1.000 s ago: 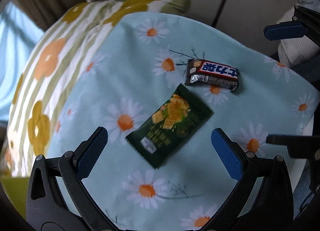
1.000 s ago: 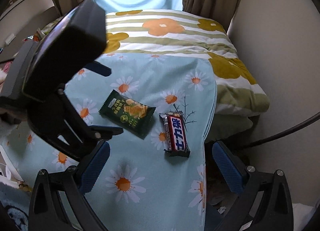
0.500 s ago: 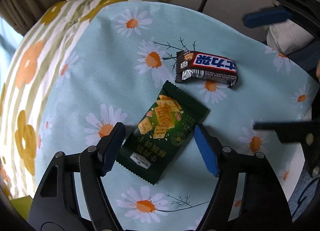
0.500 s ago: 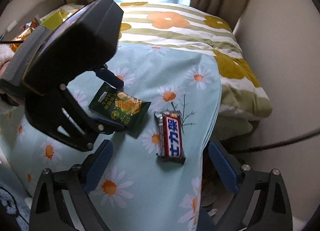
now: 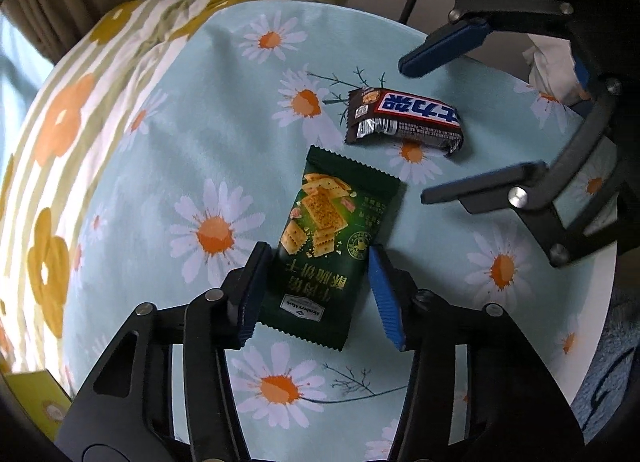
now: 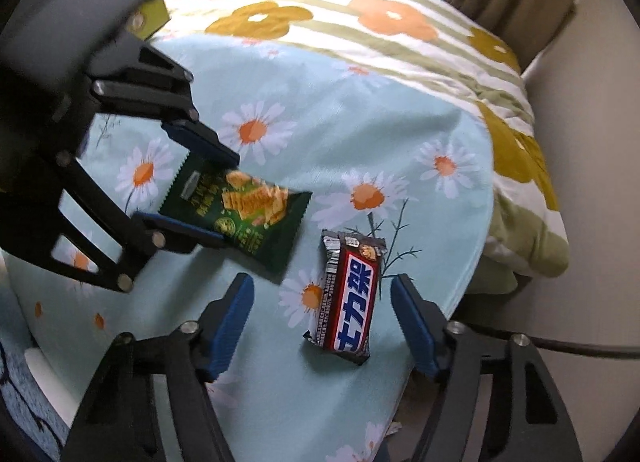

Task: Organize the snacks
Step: 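Grasp green cracker packet with left gripper while right grasps chocolate bar, then carry green packet over the box with left gripper while right carries chocolate bar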

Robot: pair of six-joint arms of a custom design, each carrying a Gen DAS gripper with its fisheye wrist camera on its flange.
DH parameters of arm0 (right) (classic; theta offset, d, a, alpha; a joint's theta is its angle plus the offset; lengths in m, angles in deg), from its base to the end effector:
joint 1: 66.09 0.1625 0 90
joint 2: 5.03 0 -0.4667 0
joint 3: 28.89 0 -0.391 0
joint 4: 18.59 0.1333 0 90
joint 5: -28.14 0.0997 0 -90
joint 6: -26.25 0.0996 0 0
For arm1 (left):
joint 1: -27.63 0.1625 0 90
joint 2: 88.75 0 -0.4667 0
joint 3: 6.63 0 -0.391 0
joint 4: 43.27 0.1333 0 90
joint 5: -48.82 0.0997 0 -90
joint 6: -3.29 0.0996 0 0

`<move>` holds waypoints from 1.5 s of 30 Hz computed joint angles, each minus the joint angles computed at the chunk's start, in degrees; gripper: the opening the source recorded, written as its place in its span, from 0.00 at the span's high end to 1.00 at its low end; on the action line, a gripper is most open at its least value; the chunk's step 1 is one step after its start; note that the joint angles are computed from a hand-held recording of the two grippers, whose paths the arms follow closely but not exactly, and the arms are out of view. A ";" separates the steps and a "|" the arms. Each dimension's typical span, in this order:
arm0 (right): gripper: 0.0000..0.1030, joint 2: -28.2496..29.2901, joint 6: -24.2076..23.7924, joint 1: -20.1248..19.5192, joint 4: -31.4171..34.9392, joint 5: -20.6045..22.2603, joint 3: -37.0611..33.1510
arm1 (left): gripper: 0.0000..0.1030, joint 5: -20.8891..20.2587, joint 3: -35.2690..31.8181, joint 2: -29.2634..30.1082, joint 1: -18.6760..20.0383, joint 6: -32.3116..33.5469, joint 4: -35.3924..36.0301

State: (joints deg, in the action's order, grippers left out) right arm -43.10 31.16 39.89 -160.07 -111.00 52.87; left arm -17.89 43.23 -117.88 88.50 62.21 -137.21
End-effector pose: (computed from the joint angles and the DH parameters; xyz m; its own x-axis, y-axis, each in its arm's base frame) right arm 0.2643 -0.7125 0.1291 -0.6781 0.0003 0.7350 -0.2155 0.9560 -0.1992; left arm -0.2592 -0.8199 0.1349 0.0136 0.9986 0.0520 0.8801 -0.0367 0.4733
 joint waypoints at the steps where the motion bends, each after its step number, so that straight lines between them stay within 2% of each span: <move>1: 0.39 0.08 0.20 -0.11 1.59 0.02 -0.49 | 0.56 0.18 -0.16 -0.03 0.05 -0.72 0.31; 6: 0.42 0.50 2.32 -0.79 8.73 0.83 -2.71 | 0.56 0.70 -0.60 -0.30 0.30 -2.24 1.15; 9: 0.43 0.65 2.61 -1.08 10.56 0.79 -3.42 | 0.56 1.42 -0.43 -0.31 0.12 -2.05 1.28; 13: 0.51 0.06 4.57 -1.78 12.87 2.12 -4.10 | 0.49 2.46 0.26 0.01 -0.47 -1.89 0.00; 15: 0.52 -0.16 5.42 -2.09 13.54 3.20 -4.33 | 0.45 2.35 0.10 0.24 -0.51 -1.43 -0.21; 18: 0.56 -0.17 5.99 -2.40 13.01 4.96 -4.44 | 0.44 1.66 -0.88 0.87 -0.46 -1.44 0.43; 20: 0.63 -0.18 5.67 -2.39 11.99 5.07 -4.22 | 0.51 1.04 -0.75 0.75 -0.40 -1.36 0.10; 21: 0.67 -0.11 5.37 -2.26 11.39 4.77 -4.08 | 0.59 0.75 -0.57 0.59 -0.39 -1.14 -0.10; 23: 0.75 0.15 5.99 -1.99 10.90 3.90 -4.14 | 0.59 1.02 -0.05 0.31 -0.47 -1.13 -0.27; 27: 0.75 0.24 7.44 -1.55 8.74 2.90 -3.63 | 0.60 0.49 0.72 -0.56 -0.29 -2.89 -0.16; 35: 0.75 -1.37 7.20 -0.41 0.61 5.76 -1.42 | 0.60 -2.91 -0.19 -2.46 0.18 -8.21 -0.28; 45: 0.75 -0.74 4.25 4.01 -1.93 3.71 -5.71 | 0.60 -7.78 -6.38 -4.28 0.29 -18.72 -0.88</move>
State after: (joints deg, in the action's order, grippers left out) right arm -43.84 35.41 43.90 -162.00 -107.29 47.16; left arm -25.67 36.84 -122.16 88.79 43.49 -138.09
